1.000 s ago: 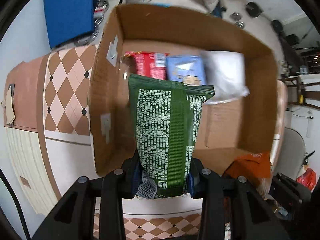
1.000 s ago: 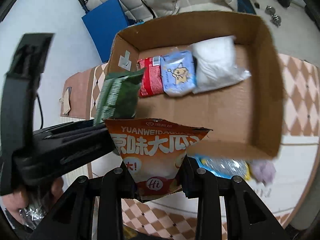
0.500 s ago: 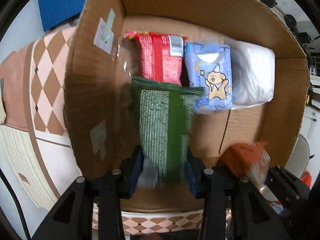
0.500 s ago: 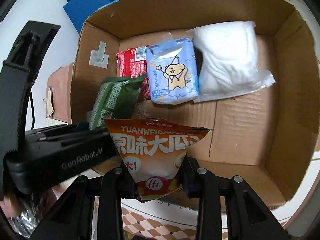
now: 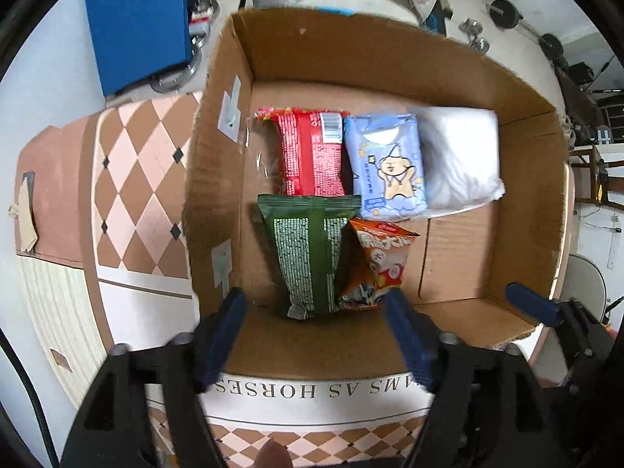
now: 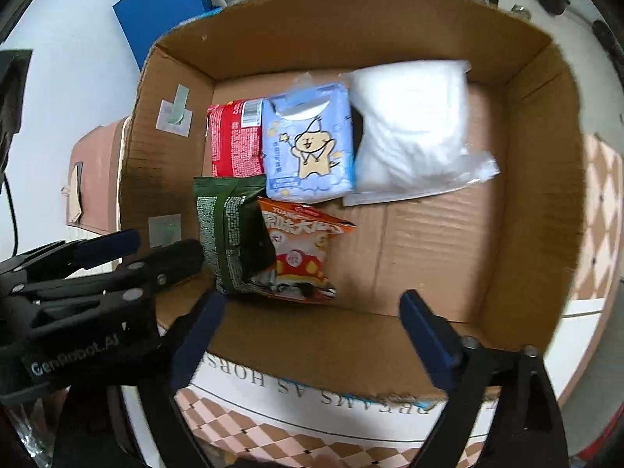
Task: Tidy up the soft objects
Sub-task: 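Place the green bag and orange seed bag into the box with both grippers, then move both grippers back toward the remaining items beside the box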
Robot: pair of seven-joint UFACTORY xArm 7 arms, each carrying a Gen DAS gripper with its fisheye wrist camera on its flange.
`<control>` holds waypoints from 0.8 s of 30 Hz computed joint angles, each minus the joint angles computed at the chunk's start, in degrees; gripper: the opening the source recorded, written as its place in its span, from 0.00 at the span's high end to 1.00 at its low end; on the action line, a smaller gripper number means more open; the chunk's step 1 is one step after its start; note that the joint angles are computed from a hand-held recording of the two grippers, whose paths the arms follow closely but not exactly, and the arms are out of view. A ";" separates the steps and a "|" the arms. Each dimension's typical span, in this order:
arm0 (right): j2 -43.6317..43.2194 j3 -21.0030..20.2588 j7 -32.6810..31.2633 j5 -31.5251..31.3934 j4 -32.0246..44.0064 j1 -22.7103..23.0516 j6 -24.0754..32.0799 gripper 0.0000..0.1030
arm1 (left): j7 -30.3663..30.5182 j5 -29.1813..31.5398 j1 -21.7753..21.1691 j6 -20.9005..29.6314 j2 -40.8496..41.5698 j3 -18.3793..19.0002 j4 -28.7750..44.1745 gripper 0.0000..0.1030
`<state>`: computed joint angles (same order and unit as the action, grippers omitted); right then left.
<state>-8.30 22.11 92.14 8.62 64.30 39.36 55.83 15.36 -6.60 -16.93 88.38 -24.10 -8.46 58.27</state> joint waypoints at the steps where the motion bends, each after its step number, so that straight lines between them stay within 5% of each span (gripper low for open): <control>1: -0.04 0.41 1.14 -1.16 1.19 0.07 2.27 0.00 | -0.05 0.14 -0.06 -1.23 -2.16 -0.06 -1.28 0.06; 6: 1.23 3.65 10.76 -9.34 8.73 1.46 15.87 0.00 | 1.58 -1.20 -0.12 -3.73 -10.55 1.57 -5.66 0.03; 13: 4.57 7.30 23.41 -18.10 17.39 6.55 27.34 0.00 | 4.94 -1.50 0.95 -3.75 -21.38 3.72 -8.69 0.03; 24: 19.29 8.45 35.31 -34.38 47.35 25.14 54.86 0.00 | 7.43 -4.15 3.36 0.46 -33.59 7.66 -5.75 0.00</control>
